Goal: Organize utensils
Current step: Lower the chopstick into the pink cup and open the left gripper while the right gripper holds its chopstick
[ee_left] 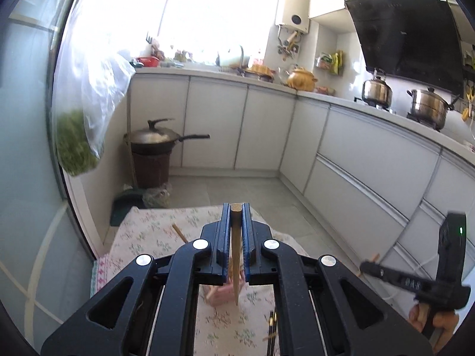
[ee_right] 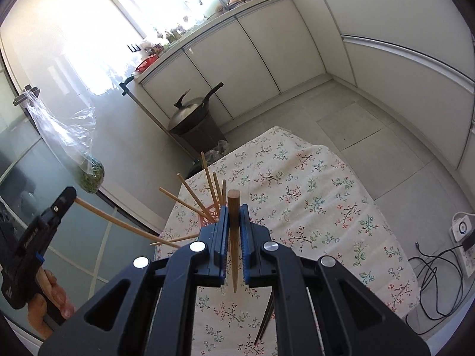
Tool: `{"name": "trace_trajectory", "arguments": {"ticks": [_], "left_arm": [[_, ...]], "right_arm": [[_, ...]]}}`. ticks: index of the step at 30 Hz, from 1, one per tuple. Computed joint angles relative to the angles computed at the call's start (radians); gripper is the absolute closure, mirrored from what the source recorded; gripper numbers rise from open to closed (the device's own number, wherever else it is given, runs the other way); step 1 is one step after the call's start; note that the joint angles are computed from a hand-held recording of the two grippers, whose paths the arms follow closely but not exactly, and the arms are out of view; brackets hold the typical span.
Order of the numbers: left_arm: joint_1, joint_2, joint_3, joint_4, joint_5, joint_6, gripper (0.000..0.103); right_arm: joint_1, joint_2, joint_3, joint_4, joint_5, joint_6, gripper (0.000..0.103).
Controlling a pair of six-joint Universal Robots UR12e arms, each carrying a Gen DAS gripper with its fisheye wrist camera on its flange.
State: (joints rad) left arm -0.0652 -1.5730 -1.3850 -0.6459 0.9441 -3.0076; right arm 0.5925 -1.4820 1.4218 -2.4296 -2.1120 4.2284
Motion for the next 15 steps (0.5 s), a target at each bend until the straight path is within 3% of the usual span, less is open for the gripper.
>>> {"name": "trace_trajectory", "arguments": {"ticks": [9, 15], "left_arm": [[-0.032, -0.069, 0.067, 0.042, 0.113, -0.070, 0.097], [-0.039, -0.101, 0.091, 0.023, 0.142, -0.087, 0.097]], "right_arm": [[-0.024, -0.006, 0.019, 0.007, 0.067, 0.015, 0.095], [-0.031, -0.003, 0.018, 0.017, 0.087, 0.019, 0.095]]}}
